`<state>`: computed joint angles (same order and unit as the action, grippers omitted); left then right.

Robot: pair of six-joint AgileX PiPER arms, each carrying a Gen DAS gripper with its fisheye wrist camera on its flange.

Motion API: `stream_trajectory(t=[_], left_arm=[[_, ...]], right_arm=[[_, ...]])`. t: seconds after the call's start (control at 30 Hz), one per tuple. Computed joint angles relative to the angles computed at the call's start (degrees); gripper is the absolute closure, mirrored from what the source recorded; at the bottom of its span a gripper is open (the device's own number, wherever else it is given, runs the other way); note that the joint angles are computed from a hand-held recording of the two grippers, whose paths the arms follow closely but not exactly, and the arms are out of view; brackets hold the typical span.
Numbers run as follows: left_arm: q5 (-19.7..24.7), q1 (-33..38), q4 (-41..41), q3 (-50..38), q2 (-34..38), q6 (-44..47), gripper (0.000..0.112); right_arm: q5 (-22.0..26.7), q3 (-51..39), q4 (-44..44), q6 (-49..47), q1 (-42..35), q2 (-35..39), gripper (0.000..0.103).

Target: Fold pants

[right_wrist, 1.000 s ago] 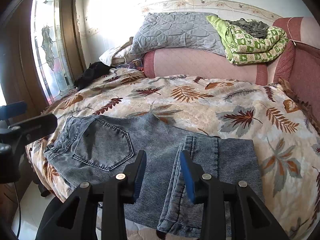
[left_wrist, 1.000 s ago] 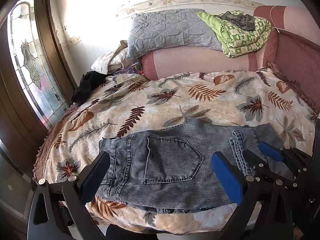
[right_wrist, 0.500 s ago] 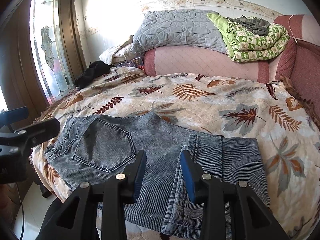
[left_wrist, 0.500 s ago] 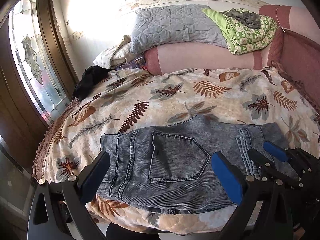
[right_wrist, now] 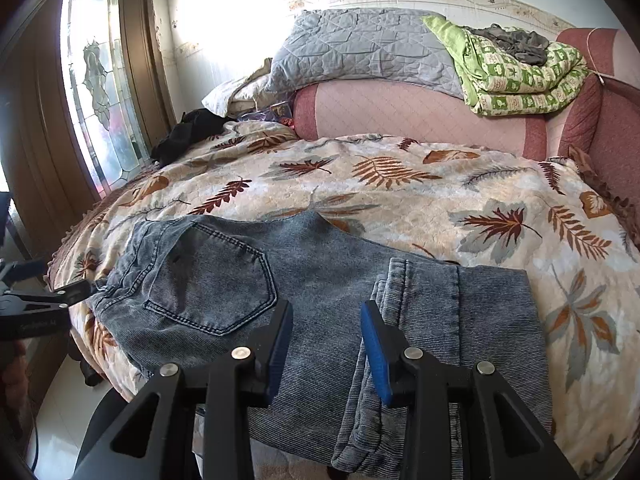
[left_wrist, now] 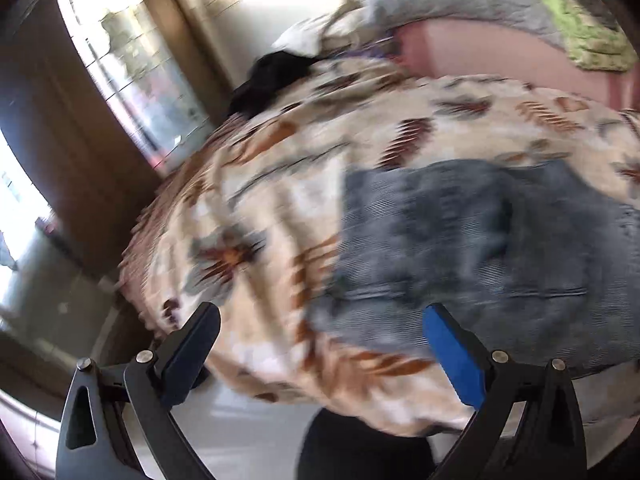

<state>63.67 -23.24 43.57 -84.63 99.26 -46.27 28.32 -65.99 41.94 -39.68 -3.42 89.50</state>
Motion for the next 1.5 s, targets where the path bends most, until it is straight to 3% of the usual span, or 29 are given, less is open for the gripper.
stream_trajectory(t=[0.27, 0.67, 0.93, 1.07, 1.5], left_arm=[[-3.21, 10.87, -7.81, 3.28, -2.48, 3.49, 0.011], [-12.45, 17.06, -27.6, 5.26, -4.37, 11.09, 0.011], [-12.98, 21.07, -46.93, 1.49, 0.68, 18.29, 0.011], [-10.04, 22.86, -56.62, -2.44, 4.56, 22.88, 0.011], [-8.78, 25.98, -66.32, -7.3, 11.02, 23.38, 0.012]], right_arm=[[0.02, -0.9, -1.34, 1.42, 1.76, 1.2, 0.064], [-0.2, -1.03, -2.94, 2.73, 2.48, 2.07, 0.064], [-0.35, -0.75, -3.4, 2.49, 2.33, 2.0, 0.064], [0.13, -0.79, -2.36, 1.66, 1.28, 2.19, 0.064], [0.2, -0.29, -1.16, -0.05, -0.28, 1.7, 0.064]])
